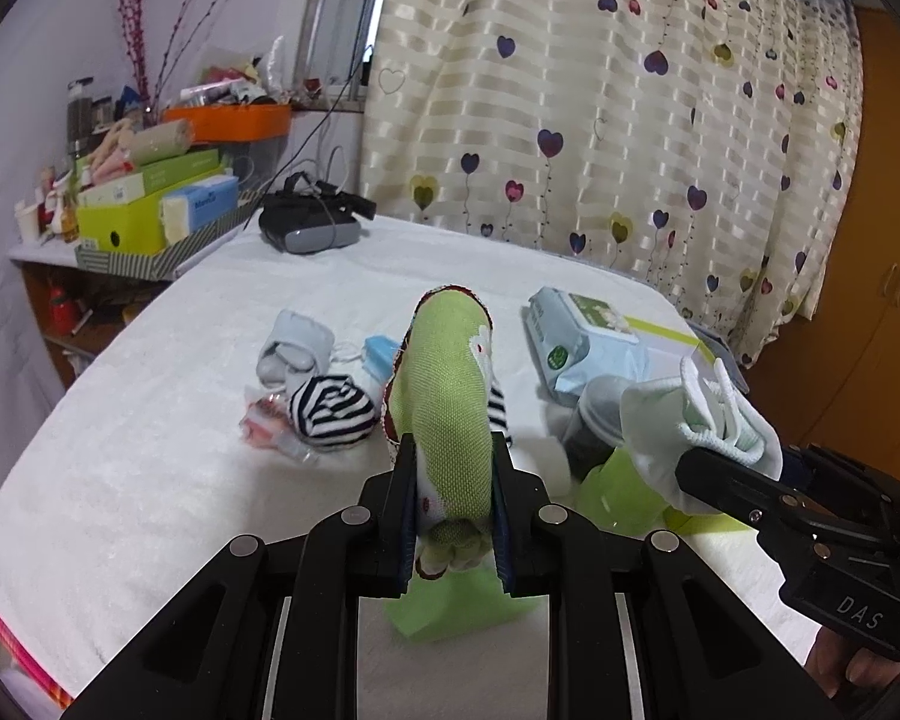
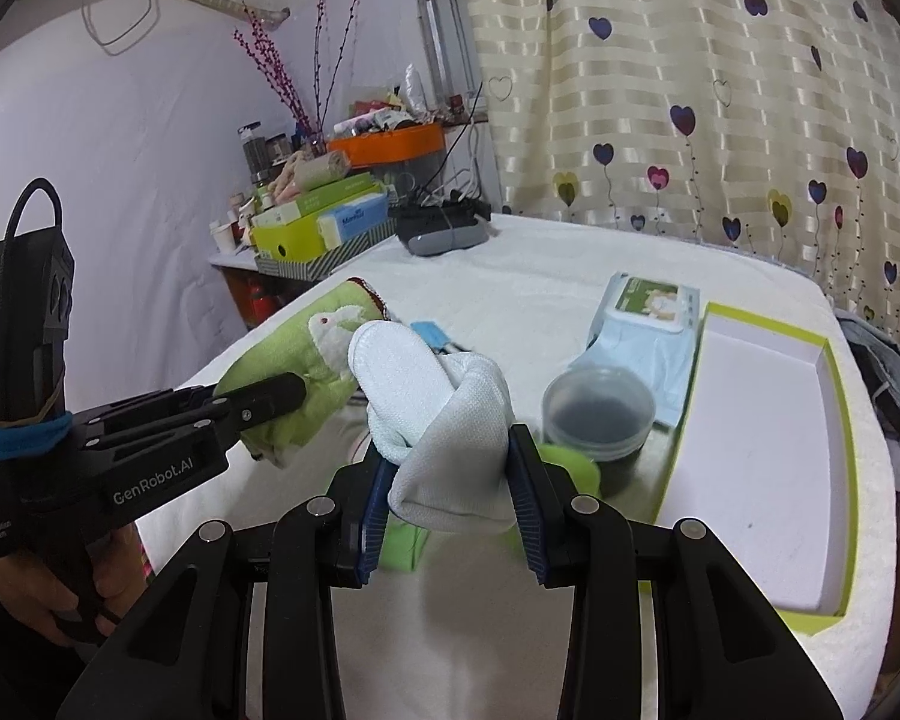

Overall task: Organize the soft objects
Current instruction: 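Carry the green plush rabbit with the left tool while the right tool carries the mitten to the box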

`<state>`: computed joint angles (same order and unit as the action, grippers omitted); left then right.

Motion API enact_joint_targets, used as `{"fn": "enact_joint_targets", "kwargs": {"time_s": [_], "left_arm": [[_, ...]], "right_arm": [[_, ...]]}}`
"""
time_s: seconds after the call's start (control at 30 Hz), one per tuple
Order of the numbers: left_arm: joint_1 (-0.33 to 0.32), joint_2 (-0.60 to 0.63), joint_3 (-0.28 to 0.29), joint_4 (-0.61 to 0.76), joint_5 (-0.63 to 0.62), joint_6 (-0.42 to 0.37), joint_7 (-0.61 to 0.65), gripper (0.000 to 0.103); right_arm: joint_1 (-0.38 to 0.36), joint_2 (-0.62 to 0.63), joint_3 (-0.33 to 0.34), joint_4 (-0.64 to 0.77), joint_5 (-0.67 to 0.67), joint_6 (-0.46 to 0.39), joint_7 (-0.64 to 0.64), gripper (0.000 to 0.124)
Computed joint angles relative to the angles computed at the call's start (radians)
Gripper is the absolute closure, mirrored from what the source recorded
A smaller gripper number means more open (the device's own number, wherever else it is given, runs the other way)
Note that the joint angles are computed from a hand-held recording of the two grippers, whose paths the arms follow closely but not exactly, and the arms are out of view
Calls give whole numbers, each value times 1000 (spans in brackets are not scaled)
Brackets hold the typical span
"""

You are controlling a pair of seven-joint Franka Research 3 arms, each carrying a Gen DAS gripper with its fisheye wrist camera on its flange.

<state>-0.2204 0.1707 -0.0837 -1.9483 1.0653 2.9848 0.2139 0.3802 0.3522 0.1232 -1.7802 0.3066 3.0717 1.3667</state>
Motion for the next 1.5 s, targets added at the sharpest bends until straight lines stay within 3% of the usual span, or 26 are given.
{"fn": "enact_joint_targets", "kwargs": {"time_s": [0.4,0.73,1.0,1.2,1.5], "left_arm": [[-40,68,-8,119,-52,13,95,84],[-99,190,-32,270,-256,7,353,84],[-139,315,-67,430,-443,-41,581,84],[-159,457,-106,623,-587,-140,758,84],[-217,634,-97,885,-711,-284,899,84]], "right_arm": [[28,-54,-102,-48,-48,66,90,86],[61,-84,-220,-98,-140,88,231,86],[5,-73,-218,-101,-149,77,271,86],[-61,-30,-190,-59,-129,34,262,86],[-129,55,-163,31,-104,-51,247,86]]}}
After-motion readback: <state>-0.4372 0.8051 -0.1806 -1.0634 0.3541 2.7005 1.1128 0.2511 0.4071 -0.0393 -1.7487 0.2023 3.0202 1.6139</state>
